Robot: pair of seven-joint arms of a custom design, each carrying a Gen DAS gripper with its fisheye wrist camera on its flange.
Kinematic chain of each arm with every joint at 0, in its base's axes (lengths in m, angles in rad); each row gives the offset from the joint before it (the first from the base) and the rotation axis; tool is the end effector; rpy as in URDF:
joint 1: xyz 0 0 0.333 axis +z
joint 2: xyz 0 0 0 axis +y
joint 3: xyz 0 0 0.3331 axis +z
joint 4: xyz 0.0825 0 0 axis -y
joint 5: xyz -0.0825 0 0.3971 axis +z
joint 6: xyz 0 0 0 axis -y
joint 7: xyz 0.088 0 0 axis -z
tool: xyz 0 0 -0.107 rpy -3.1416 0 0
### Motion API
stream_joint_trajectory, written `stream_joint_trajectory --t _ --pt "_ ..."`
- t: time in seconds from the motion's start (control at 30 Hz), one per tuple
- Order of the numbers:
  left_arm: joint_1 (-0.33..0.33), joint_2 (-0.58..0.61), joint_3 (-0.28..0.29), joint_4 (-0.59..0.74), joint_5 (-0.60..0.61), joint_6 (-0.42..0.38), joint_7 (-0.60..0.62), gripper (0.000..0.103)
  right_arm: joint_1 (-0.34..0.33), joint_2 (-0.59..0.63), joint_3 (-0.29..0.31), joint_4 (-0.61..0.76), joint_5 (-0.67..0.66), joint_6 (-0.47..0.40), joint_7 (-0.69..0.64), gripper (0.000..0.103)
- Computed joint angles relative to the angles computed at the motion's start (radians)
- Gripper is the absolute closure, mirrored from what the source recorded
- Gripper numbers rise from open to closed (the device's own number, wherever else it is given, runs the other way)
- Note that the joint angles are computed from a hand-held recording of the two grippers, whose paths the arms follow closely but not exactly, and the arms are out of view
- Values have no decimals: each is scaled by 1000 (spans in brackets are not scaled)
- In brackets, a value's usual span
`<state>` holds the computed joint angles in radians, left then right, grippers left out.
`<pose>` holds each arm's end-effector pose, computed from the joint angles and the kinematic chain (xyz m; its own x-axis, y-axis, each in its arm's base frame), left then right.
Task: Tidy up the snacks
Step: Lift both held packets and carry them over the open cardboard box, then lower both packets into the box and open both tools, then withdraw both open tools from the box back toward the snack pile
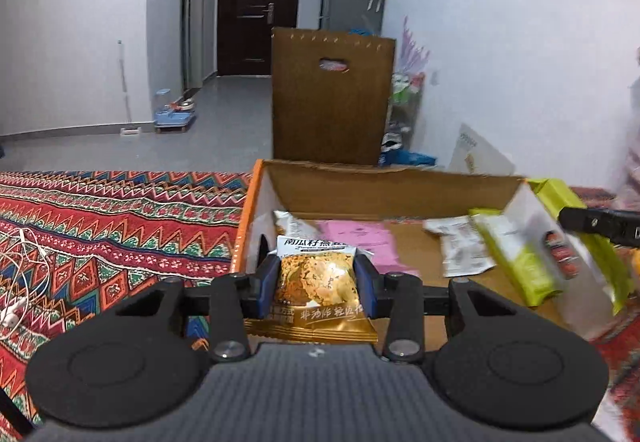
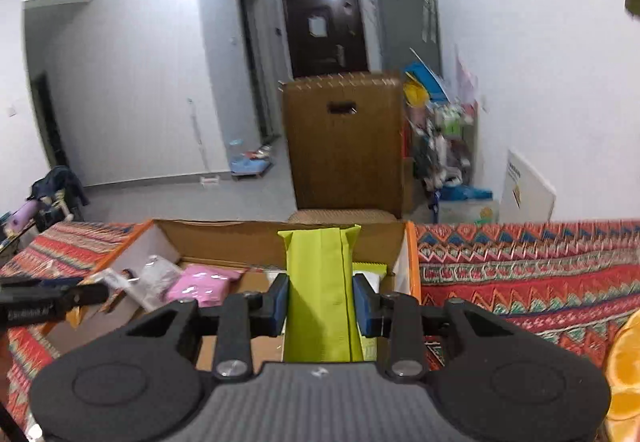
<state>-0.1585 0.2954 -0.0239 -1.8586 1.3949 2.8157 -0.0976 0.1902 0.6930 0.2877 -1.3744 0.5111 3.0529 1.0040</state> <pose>0.6461 -0.1671 0.4141 0.2386 -0.9699 0.0487 -0.5452 -0.1753 -0.8198 0.7515 0.2676 0.4330 0.4578 -0.8754 -0.1552 -0.5179 -0.1207 -0.8469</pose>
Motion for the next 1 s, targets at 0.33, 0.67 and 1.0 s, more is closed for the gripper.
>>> stream_joint_trajectory --t 0.33,0.67,1.0 --pt "-11 40 10 15 26 -3 34 60 398 114 -547 56 -331 4 363 69" --pt "3 -62 -2 -70 28 33 -24 39 373 21 -505 -59 -438 80 420 50" --pt "39 -336 -103 -287 130 -12 -112 17 165 -307 -236 -449 -371 257 259 37"
